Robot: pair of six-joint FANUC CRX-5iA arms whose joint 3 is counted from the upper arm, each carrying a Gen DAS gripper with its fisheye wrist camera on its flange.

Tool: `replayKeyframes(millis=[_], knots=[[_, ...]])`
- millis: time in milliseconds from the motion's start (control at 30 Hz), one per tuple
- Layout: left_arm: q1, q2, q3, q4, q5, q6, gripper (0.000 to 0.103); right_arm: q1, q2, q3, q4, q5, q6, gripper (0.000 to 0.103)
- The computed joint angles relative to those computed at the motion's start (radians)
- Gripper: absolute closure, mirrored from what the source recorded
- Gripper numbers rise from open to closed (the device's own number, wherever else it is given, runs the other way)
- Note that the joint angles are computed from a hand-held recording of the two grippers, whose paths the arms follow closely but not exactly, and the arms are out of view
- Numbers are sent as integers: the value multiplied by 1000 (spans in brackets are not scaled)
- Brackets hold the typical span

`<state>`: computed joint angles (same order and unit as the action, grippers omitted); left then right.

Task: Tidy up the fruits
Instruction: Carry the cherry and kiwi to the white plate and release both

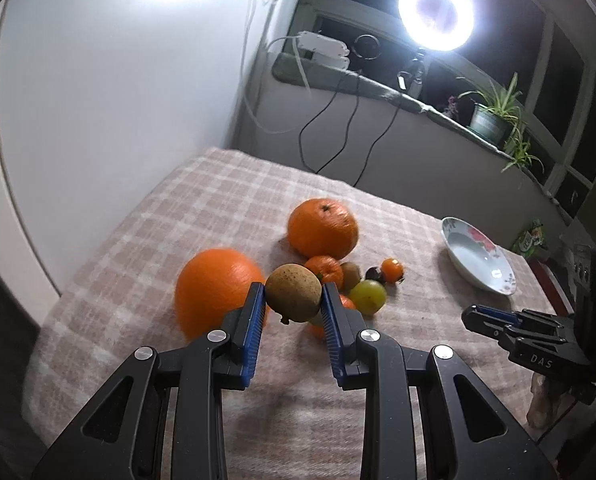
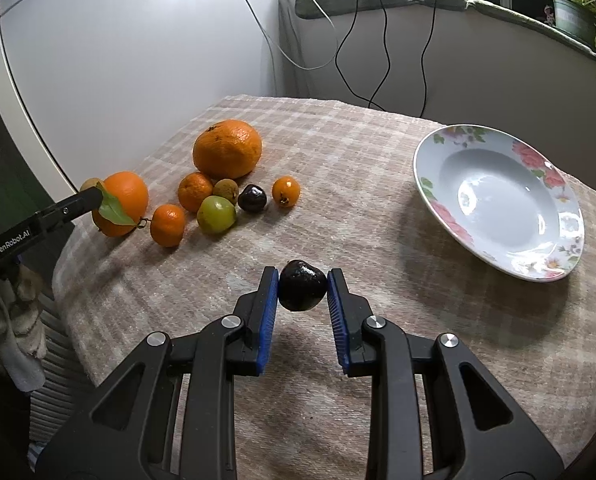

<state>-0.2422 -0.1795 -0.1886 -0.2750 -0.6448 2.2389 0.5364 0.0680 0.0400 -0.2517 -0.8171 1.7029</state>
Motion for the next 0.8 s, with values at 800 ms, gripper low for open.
replayKeyframes(millis=[800], knots=[[-86,283,218,291,131,-406,76,-119,-10,10,46,54,-62,77]])
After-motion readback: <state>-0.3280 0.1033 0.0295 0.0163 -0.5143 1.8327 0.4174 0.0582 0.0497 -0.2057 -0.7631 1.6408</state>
